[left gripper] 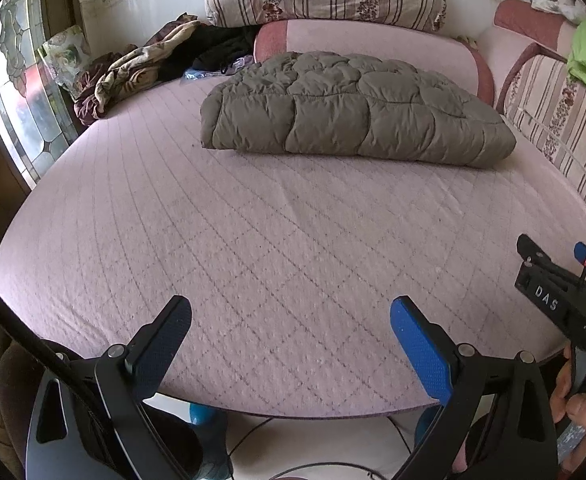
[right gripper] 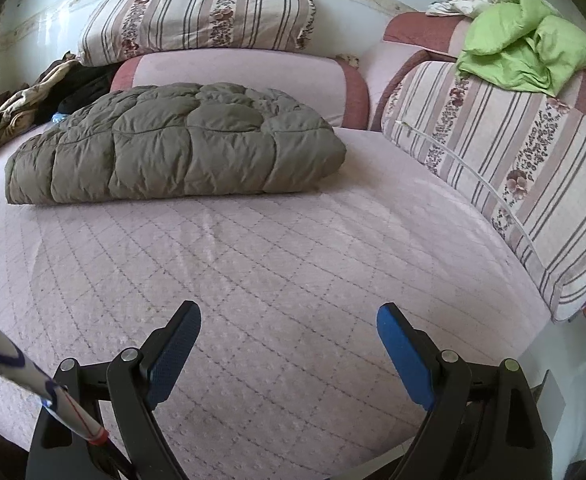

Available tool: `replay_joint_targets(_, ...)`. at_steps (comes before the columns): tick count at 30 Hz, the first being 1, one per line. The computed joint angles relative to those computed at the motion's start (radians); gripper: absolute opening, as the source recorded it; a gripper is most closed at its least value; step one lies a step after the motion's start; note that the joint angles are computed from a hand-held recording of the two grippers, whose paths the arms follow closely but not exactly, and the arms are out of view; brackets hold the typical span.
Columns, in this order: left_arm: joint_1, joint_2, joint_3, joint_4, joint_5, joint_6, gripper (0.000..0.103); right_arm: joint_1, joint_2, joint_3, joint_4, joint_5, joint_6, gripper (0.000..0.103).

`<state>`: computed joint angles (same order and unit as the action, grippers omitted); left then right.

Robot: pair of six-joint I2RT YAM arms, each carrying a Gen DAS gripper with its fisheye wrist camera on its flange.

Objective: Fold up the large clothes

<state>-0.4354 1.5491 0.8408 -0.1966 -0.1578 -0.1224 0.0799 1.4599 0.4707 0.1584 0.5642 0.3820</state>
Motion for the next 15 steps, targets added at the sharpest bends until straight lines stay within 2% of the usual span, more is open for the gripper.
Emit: replay_joint_targets(15,-0.04,0.003,0.003,-0.012,-0.054,-0.02,0.099,0.003,-0.026,-0.017,0.01,-0.02,-0.013,0.093)
